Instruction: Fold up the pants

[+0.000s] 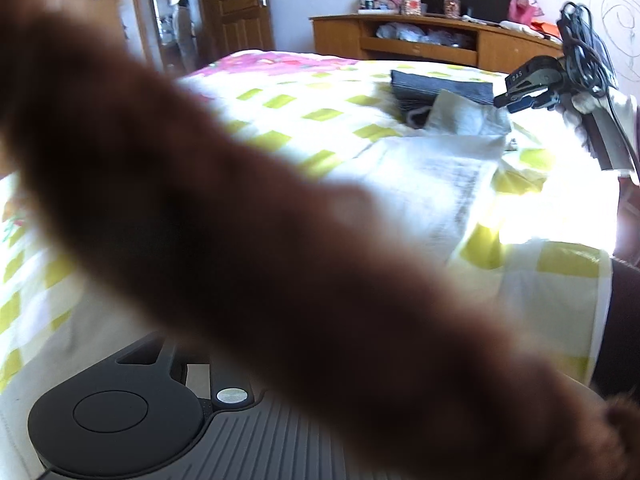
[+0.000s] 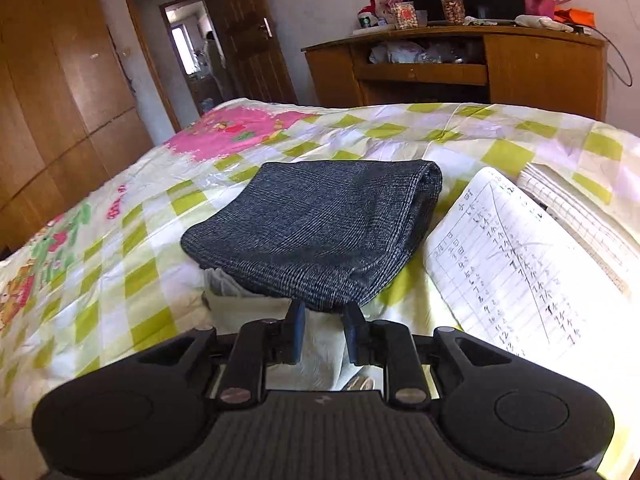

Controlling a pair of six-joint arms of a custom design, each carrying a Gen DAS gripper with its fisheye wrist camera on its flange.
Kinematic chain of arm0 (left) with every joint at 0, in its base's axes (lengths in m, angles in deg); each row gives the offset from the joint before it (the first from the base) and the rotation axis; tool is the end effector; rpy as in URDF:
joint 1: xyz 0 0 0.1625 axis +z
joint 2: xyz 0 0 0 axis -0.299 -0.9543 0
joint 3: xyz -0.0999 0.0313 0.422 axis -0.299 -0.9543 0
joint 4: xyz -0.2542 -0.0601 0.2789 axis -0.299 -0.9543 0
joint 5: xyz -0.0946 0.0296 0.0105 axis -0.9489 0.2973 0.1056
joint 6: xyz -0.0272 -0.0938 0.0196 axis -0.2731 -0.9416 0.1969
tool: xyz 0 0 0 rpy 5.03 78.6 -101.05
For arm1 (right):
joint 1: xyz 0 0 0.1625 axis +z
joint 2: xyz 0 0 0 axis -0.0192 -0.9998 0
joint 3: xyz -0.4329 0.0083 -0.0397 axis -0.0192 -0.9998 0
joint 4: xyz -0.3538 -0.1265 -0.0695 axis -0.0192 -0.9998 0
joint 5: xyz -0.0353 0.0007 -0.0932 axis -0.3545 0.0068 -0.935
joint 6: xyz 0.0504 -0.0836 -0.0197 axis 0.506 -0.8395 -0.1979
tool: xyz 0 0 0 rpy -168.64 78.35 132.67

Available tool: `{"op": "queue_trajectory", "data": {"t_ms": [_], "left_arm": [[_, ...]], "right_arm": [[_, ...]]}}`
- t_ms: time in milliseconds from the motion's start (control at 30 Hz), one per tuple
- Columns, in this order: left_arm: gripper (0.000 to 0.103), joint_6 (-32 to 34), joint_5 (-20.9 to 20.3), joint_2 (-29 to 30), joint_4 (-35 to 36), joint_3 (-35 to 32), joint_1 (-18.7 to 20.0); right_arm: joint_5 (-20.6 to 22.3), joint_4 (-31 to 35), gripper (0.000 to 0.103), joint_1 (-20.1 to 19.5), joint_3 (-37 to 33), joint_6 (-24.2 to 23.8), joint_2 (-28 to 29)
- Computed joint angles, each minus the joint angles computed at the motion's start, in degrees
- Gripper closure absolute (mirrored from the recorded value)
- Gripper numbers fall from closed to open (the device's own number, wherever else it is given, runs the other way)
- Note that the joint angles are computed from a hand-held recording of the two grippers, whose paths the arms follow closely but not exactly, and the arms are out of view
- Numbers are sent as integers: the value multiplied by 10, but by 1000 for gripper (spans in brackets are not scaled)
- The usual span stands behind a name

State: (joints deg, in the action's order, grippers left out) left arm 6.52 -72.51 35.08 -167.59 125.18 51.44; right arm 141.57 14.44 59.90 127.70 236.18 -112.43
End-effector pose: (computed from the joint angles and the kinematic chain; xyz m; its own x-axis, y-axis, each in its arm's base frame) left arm -0.1703 -0.3341 0.0475 -0.3751 0.7729 -0.5118 0.9213 0.3719 -0.1136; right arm -0.0518 -0.2846 0.3051 -0.6511 0.6676 0.3610 -0.1352 0.3660 -0.9207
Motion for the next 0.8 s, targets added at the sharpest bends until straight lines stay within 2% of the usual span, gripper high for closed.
{"op": "queue_trajectory", "data": {"t_ms": [33, 100, 167, 200, 267, 300, 367, 433, 533, 600, 667, 733, 800], "left_arm": [[58, 4, 8, 5, -18, 3, 1], [58, -4, 14, 10, -45, 6, 6], [58, -4, 8, 19, -80, 5, 16], [58, 2, 6, 24, -95, 3, 22], [58, 11, 0, 26, -106, 1, 35], [58, 15, 4, 25, -111, 3, 40], [58, 21, 15, 19, -125, 10, 50], [58, 25, 37, 11, -138, 17, 66], [58, 28, 90, 6, -153, 10, 101], [58, 28, 113, -4, -145, 0, 128], [58, 31, 114, -13, -144, -6, 152], [57, 36, 103, -23, -146, -8, 169], [55, 45, 93, -27, -153, -7, 178]], "right_arm": [[44, -27, 68, 38, -5, -26, 17], [87, -79, 68, 103, 8, -58, 23], [94, -106, 67, 174, 25, -81, 29], [89, -99, 68, 205, 23, -87, 43], [27, -35, 67, 243, -7, -85, 103], [-8, 18, 67, 254, -36, -84, 147], [-77, 72, 68, 264, -82, -86, 234], [-105, 129, 68, 285, -154, -106, 335], [-140, 192, 68, 296, -256, -144, 457], [-126, 234, 68, 307, -321, -159, 526], [-110, 265, 68, 313, -369, -174, 573], [-95, 285, 67, 314, -392, -175, 595], [-110, 342, 67, 309, -412, -175, 604]]}}
